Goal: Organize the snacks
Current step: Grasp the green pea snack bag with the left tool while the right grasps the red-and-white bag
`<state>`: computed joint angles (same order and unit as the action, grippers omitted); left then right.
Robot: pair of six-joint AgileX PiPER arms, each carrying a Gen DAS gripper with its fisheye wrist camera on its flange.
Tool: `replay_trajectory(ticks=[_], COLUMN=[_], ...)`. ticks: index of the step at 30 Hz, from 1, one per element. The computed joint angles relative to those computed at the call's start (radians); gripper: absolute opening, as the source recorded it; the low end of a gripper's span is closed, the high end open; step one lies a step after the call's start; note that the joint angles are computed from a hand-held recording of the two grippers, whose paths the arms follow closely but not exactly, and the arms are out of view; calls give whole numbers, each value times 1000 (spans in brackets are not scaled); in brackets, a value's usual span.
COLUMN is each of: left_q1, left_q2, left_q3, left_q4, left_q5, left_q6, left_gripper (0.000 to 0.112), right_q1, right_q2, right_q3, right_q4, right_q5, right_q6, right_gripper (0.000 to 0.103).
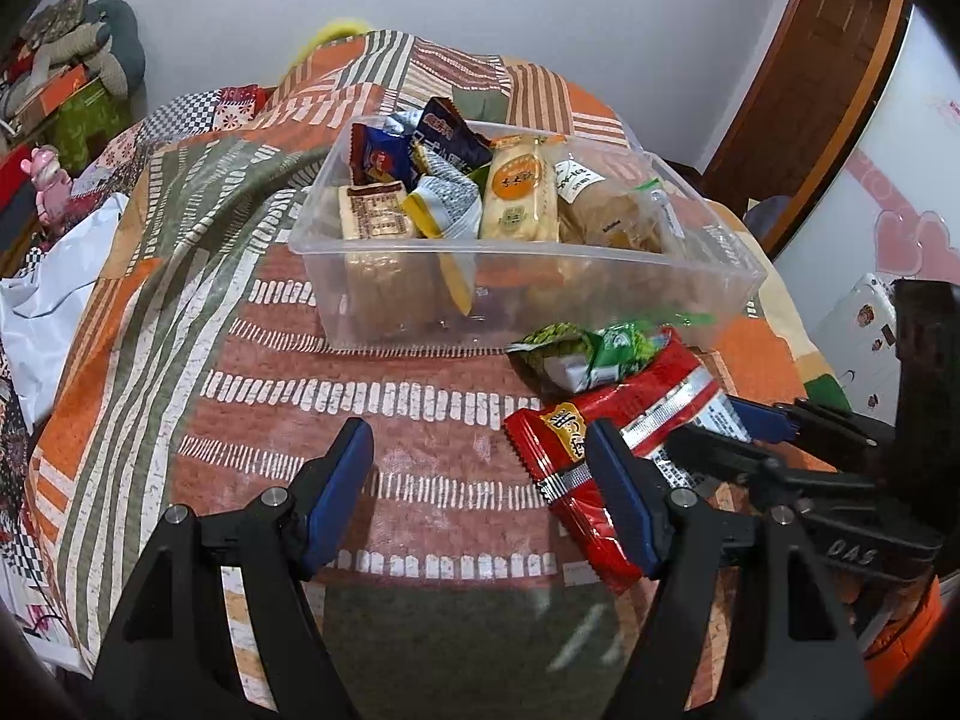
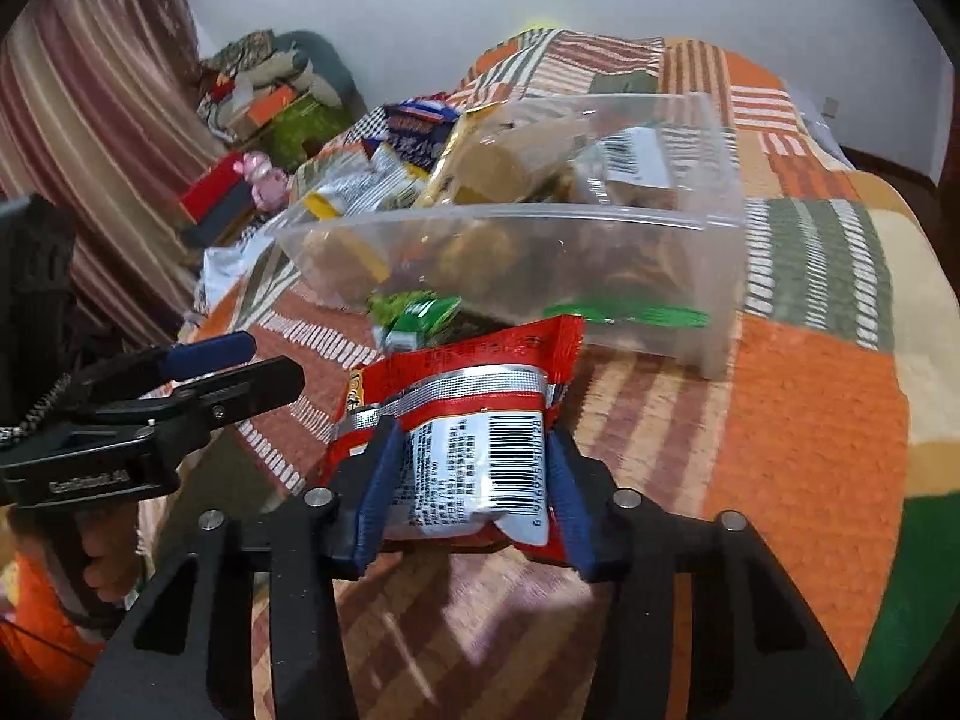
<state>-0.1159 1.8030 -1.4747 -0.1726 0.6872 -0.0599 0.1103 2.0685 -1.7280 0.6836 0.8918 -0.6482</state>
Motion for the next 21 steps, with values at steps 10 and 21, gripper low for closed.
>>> replay_trajectory(ticks=[10,21], left_q1=[-71,-132], left_q2=[104,322], left_q3=[-154,-435], left_q4=[23,101], left_q5=[66,206], left_q6=[-36,-114], left_gripper=[73,75], right_q1=[-77,-139], right_q2=[-82,-63], right_q3=[90,56], right_q4=[-8,-77], right_q5=[-73,-64], right_q6=[-34,19], right_gripper=[25,29])
